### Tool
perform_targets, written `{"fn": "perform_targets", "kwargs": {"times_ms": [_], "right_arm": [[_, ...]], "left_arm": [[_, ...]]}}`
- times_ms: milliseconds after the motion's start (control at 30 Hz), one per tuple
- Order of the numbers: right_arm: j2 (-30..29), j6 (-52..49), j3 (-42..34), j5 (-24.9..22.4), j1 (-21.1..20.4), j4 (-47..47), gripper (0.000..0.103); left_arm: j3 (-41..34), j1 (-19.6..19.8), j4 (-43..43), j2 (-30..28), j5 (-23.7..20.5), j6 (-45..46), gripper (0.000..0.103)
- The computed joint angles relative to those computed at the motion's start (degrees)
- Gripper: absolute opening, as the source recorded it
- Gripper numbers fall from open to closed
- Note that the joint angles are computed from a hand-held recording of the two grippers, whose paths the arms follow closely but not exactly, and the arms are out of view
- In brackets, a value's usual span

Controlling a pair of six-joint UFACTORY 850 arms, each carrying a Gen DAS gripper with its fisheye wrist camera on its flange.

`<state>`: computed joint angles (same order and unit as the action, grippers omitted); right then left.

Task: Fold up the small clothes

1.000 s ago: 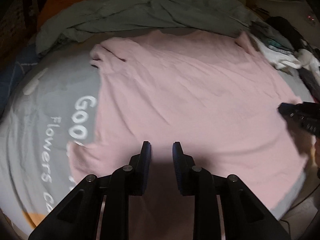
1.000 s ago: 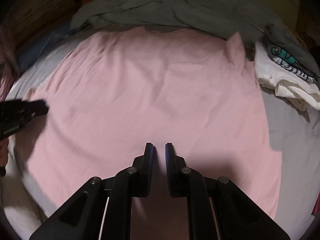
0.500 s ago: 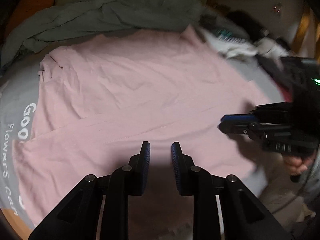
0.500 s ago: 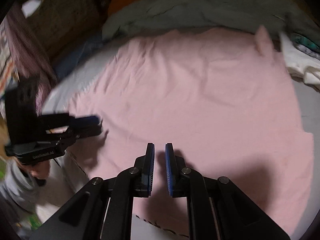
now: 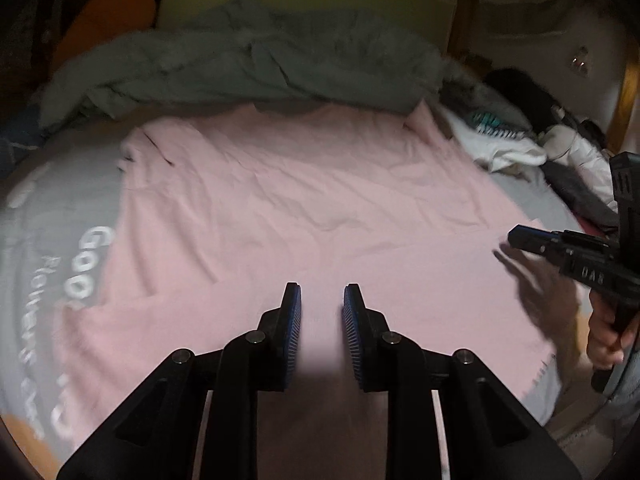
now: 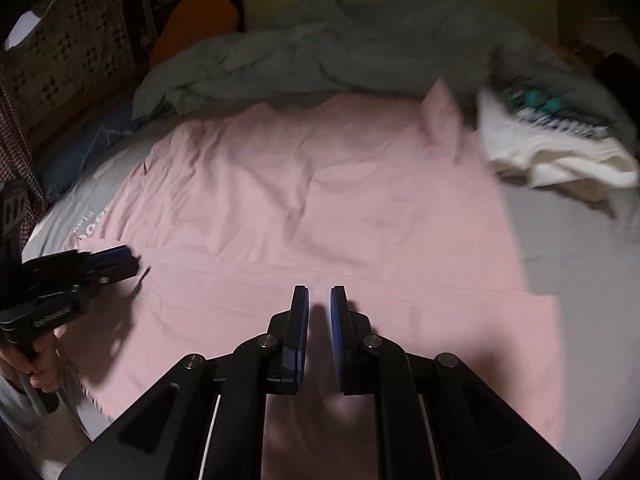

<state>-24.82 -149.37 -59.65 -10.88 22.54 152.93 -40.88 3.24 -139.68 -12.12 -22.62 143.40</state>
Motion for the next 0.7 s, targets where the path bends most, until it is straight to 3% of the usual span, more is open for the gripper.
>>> {"fn": "perform_targets", "kwargs": {"times_ms": [67,133,267,333,367,400,500,700], "right_arm": [[3.64,-2.73,3.63,-2.22,-0.79,3.83,0.011],[6.69,0.75,6.92,-4.65,-1.65,2.38,0.011],[12.1,6.87,13.83,-8.92,-3.12,-0.03,0.013],[14.25,7.24,17.4,-12.12,-3.81,1.19,0.025],[15.46,5.3,19.58,-13.51,-3.92,5.11,0.039],[16.48,4.25,21.34,-14.33,-4.22,7.87,0.045],[17.56,6.99,24.85,-15.5,-5.64,10.55,0.045],[17.31,21.58,28.1,-18.05,-9.09,2.8,0.045]], "left_arm": [[3.91,0.01,-5.09,4.15,-1.55,4.93,0.022],[7.24,0.28,-7.49,7.69,-2.99,6.96,0.022],[11.69,0.44,-9.53,11.74,-4.63,4.5,0.022],[13.25,1.1,-8.83,12.06,-6.61,1.01,0.022],[14.36,1.58,-9.18,11.97,-8.24,-0.01,0.022],[15.44,1.57,-11.39,12.03,-9.01,1.19,0.022],[17.95,0.81,-18.63,11.95,-10.22,4.96,0.022],[20.7,2.27,-16.49,13.64,-10.67,-2.81,0.025]]}}
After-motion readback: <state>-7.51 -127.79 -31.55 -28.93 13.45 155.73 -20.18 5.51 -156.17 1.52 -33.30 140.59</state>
